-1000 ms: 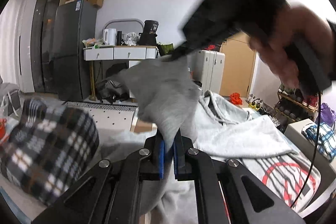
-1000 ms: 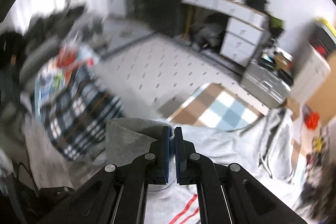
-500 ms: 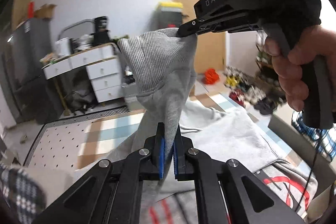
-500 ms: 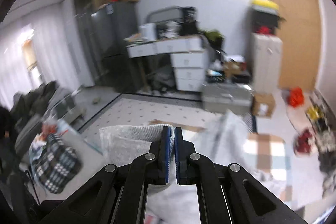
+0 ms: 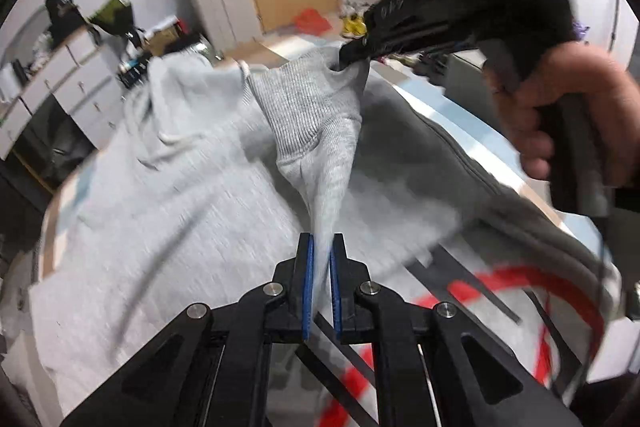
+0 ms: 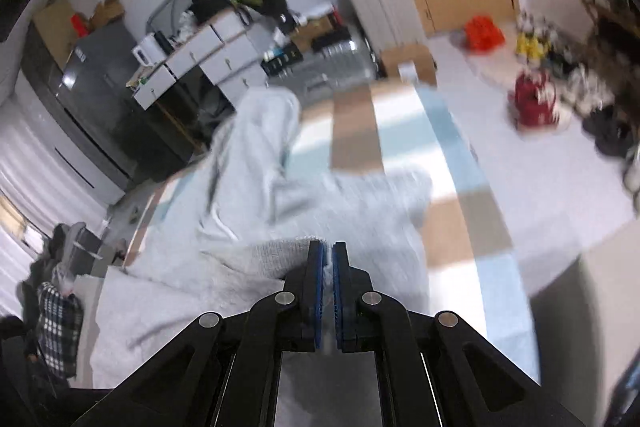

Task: Fold large clothes
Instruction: 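Lift the grey sleeve with the left gripper and lay it across the hoodie, then open the left gripper and release the sleeve onto the hoodie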

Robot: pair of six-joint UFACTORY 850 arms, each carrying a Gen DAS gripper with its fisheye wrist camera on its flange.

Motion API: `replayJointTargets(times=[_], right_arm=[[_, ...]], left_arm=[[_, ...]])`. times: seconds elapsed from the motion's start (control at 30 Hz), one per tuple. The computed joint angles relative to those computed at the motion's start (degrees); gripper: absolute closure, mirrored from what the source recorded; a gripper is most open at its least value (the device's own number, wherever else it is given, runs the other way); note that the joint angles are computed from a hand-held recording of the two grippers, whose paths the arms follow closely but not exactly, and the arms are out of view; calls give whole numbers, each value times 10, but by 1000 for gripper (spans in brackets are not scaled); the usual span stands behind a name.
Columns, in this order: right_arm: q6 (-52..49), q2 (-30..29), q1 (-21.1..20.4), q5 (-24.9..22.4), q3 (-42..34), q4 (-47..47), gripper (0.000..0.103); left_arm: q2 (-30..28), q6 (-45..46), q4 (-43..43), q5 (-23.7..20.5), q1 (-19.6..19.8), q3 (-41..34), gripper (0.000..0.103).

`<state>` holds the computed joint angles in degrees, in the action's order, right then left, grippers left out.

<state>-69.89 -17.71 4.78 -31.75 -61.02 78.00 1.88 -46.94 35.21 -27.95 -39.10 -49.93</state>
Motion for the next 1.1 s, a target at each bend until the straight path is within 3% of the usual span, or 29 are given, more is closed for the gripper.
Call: replayJointTargets(times=[0.1,0.2,0.27,0.3,0.33,0.37,0.4,0.43,0.47,0.5,0.63,0.73,0.77,0.87,0.93,1.03,1.07,1.1], right_arm=[[72,-9,-10,-8,-1,-49,98],[191,-27,-23,-53,-20,-145,98],[207,-14,-37,-71,-6,-144,96],[202,-7,-45,-84,3,-135,95],[196,-2,-53,-100,10,-121,93],[198,6,-59,-108,19,-115,84],[205,20,-65,-113,31,-112,58],[198,24,-68,-110,40,-103,37],[190,43,-71,-96,59,-85,7],[169,66,-73,-74,79,-52,5],[96,119,-73,-52,111,24,3],[118,118,-36,-54,90,-39,2],[141,113,-21,-54,77,-72,2],[296,89,47,23,50,-249,2],[409,57,63,4,26,-348,2],[484,40,68,5,14,-366,7],[504,38,65,9,15,-367,22],[519,32,61,2,12,-360,60]], left_arm=[[44,111,-113,-5,12,13,100],[118,139,-150,-18,18,51,100],[158,127,-155,-24,22,73,99],[189,123,-155,-41,37,88,92],[204,106,-142,-50,46,97,78],[211,96,-134,-49,58,104,69],[236,81,-126,-57,81,119,57],[241,80,-132,-55,96,123,55],[255,101,-161,-56,126,132,55],[247,111,-178,-48,140,135,55],[225,134,-205,-44,180,141,55],[196,184,-262,-40,194,144,55],[198,183,-265,-46,196,146,55],[207,182,-275,-46,199,154,55],[210,181,-272,-50,198,154,55],[213,177,-261,-59,193,156,55],[209,177,-258,-62,191,154,55],[207,185,-263,-61,195,155,55]])
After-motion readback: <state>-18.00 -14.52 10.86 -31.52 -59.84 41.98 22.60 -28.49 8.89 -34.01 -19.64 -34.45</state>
